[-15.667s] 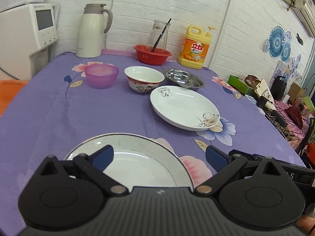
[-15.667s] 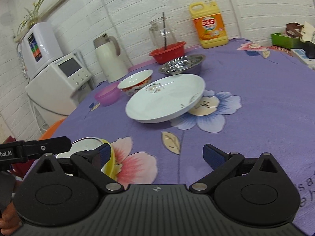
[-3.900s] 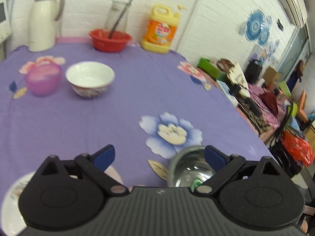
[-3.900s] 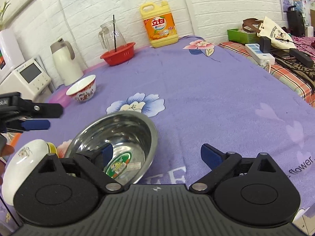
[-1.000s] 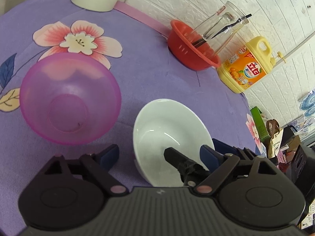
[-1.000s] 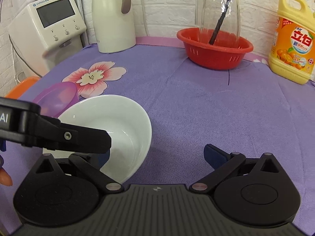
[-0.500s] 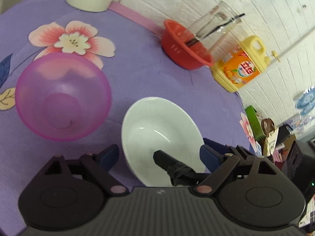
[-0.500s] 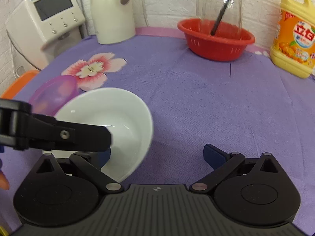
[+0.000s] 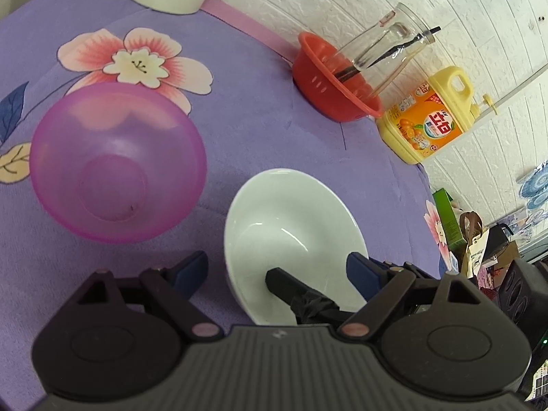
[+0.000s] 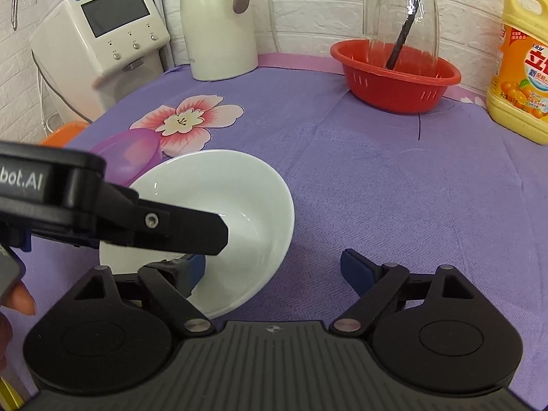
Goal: Organize plates and bowls
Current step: 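Carry the white bowl with the left tool and lower it into the steel bowl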
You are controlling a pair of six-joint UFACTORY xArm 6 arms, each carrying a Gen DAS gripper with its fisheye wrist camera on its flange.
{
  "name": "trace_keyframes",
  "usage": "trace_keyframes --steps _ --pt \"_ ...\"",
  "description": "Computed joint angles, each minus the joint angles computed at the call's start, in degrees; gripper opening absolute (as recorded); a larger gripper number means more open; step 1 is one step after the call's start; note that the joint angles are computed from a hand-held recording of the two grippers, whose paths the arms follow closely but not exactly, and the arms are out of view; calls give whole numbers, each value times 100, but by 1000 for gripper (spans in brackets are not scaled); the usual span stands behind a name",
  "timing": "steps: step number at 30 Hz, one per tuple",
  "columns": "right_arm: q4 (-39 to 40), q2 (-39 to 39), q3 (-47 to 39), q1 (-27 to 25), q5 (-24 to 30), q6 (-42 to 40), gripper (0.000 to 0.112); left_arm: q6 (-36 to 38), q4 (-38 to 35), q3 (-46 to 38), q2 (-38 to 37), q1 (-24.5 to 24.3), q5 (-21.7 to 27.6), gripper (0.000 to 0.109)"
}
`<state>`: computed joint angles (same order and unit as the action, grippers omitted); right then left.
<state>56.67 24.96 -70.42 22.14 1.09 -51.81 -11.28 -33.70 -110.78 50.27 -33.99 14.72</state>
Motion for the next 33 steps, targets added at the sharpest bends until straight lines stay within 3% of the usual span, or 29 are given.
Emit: trace_keyframes --steps 7,12,16,18,19,24,27,33 --pt "516 -85 27 73 -91 -520 103 295 -212 49 -63 -66 -103 87" --pt "382 -46 22 14 -12 -381 103 150 -37 -16 35 -25 -67 73" --pt "1159 -61 -99 40 186 -1205 103 22 170 -93 90 -16 -49 67" --pt "1361 -80 -170 43 460 -1420 85 -219 524 -126 112 -18 -34 67" --pt "1207 -61 -177 79 435 -1284 86 -276 651 -114 105 -17 -34 67" --pt "1337 -99 -137 76 437 -1377 84 187 112 -7 3 -42 -8 66" --pt "1062 -221 62 137 264 -1120 84 135 207 105 -84 -100 -25 66" --pt "879 -559 510 157 158 -731 84 581 -484 619 -459 -253 -86 66"
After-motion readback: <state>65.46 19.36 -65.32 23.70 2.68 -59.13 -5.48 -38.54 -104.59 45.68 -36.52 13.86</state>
